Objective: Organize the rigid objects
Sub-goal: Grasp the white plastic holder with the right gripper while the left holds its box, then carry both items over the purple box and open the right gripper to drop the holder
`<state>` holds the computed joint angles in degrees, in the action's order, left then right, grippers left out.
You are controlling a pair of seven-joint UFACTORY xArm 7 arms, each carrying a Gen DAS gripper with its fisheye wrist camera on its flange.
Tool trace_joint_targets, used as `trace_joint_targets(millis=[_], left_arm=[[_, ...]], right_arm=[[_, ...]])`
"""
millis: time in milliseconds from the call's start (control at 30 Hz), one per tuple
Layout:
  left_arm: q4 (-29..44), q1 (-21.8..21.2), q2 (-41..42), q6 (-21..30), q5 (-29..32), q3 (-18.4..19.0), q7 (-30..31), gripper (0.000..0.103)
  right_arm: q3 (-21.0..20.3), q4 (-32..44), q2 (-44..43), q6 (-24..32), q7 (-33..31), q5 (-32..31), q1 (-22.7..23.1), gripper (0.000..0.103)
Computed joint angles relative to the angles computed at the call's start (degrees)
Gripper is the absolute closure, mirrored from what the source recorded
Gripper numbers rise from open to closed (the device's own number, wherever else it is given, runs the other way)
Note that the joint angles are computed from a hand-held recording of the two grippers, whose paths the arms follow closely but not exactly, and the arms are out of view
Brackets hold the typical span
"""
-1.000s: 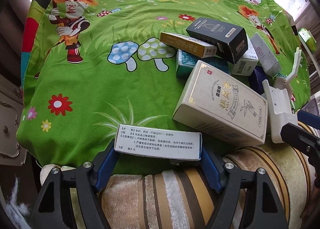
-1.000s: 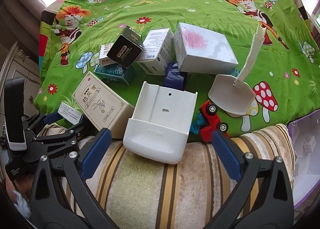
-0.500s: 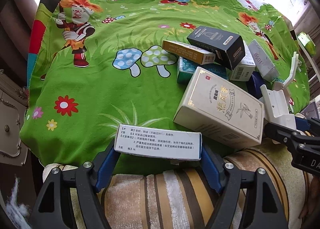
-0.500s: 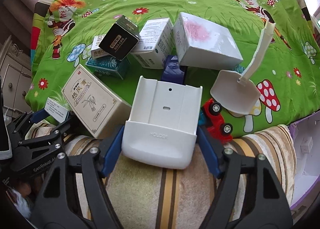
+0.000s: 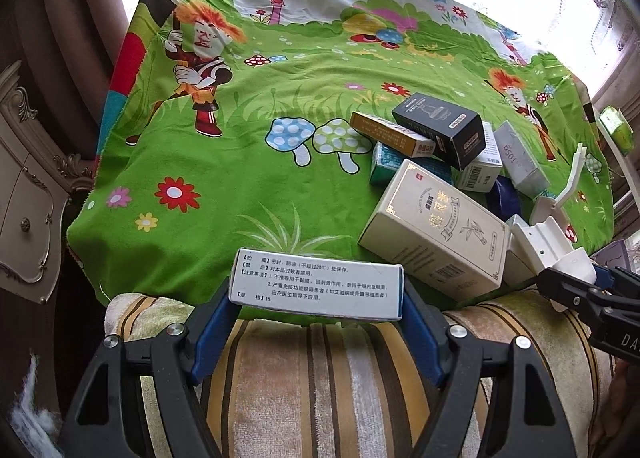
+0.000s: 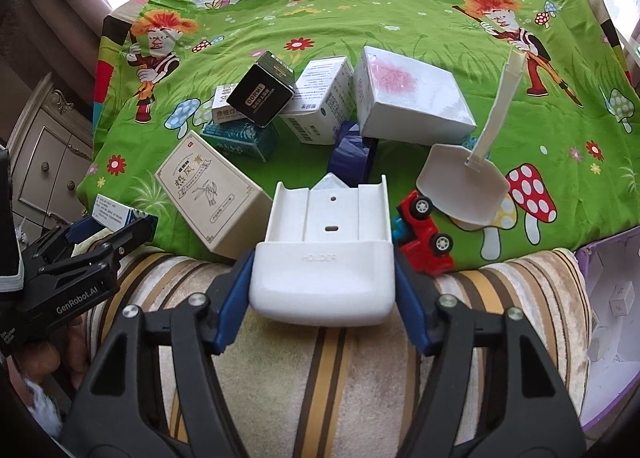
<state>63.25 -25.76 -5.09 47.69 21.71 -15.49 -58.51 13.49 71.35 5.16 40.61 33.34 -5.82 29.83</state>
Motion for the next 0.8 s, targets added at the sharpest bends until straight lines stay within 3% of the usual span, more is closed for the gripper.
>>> trace_joint_targets(millis=[200, 433, 800], left_arm=[[-1.9, -0.1, -3.5, -0.3, 3.4, -1.9, -5.3, 0.026], [-0.7, -1.2, -3.7, -0.5, 5.1, -3.9, -7.2, 0.026], [8.3, -6.9, 3.8, -0.9, 8.9, -5.0, -6.9, 0.026]], right_arm=[[0.3, -6.0, -5.7, -3.6, -0.8, 0.4, -0.7, 0.034], [0.5, -13.0, -12.8, -6.4, -1.9, 1.3, -2.5, 0.034], [-1.7, -27.1, -27.3, -8.8, -5.3, 8.3, -5.5, 0.034]])
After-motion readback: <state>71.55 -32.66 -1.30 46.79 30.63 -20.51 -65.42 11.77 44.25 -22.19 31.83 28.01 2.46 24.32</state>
